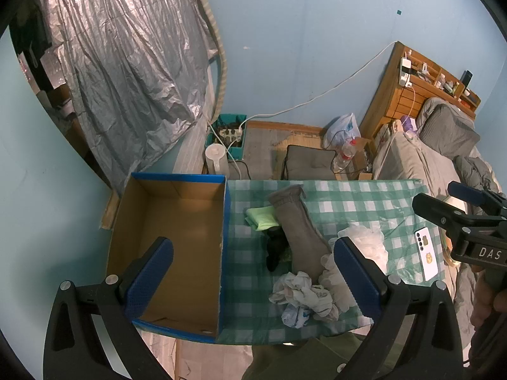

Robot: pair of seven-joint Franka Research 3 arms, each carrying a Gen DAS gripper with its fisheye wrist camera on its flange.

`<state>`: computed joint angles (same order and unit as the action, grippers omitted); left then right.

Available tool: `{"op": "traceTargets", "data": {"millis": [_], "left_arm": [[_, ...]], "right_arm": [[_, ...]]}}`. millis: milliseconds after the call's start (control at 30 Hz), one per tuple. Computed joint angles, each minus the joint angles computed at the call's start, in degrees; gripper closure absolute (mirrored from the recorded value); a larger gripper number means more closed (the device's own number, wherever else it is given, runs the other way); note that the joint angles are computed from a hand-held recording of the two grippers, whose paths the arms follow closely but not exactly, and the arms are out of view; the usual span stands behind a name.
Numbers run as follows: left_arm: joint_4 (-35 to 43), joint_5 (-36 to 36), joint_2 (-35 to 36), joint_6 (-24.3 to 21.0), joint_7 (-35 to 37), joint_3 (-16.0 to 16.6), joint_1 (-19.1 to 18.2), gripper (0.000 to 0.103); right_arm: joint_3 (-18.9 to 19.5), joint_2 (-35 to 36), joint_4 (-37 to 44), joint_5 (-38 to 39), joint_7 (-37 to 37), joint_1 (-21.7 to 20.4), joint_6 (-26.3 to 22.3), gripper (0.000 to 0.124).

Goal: Organize soft objects

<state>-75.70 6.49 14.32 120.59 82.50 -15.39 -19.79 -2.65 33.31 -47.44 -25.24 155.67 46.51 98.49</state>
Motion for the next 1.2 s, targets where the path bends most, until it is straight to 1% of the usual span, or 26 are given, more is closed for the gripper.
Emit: {"op": "traceTargets", "data": {"millis": [100, 167, 300, 533, 767, 867, 1200], "left_arm": [[0.30, 0.06, 0.24, -0.42, 0.05, -0.05, -0.13, 0.001], [0.64, 0.20, 0.45, -0.66, 0.03, -0.02, -0.22, 0.001], [1.01, -0.10, 0.63, -1.15, 0.18, -0.03, -0.16, 0.001], [0.21, -0.50, 0.19, -0.66, -0.13, 0.02, 0.06, 0.001], [1.50, -0.35, 0.96, -1.81, 0.29, 0.08, 0.09, 0.001], [1.94, -0.81, 1.19, -2.26, 0.70, 0.01, 0.21, 0.001], [1.77, -0.88, 1.05, -2.34, 1.00, -0.01, 0.08, 0.001]], "right_arm": [[0.05, -0.59, -1.08, -0.06, 0.33, 0.04, 0.41, 0.023], [0.06, 0.27, 0.42, 0.14, -0.10, -0.08, -0.14, 0.023], [0.13, -0.22, -0.51, 0.18, 0.09, 0.15, -0.09, 0.023], [0.09, 0.46, 0.59, 0.37, -0.16, 0.07, -0.45, 0.023], [-0.05, 0.33, 0.30, 0.53, -0.06, 0.17, -0.33, 0.023], [-0.10, 1.18, 1.75, 0.66, -0.34, 0.22, -0.98, 0.023], [-0.37, 1.94, 2.81, 0.97, -0.33, 0.57, -1.53, 0.023]]}}
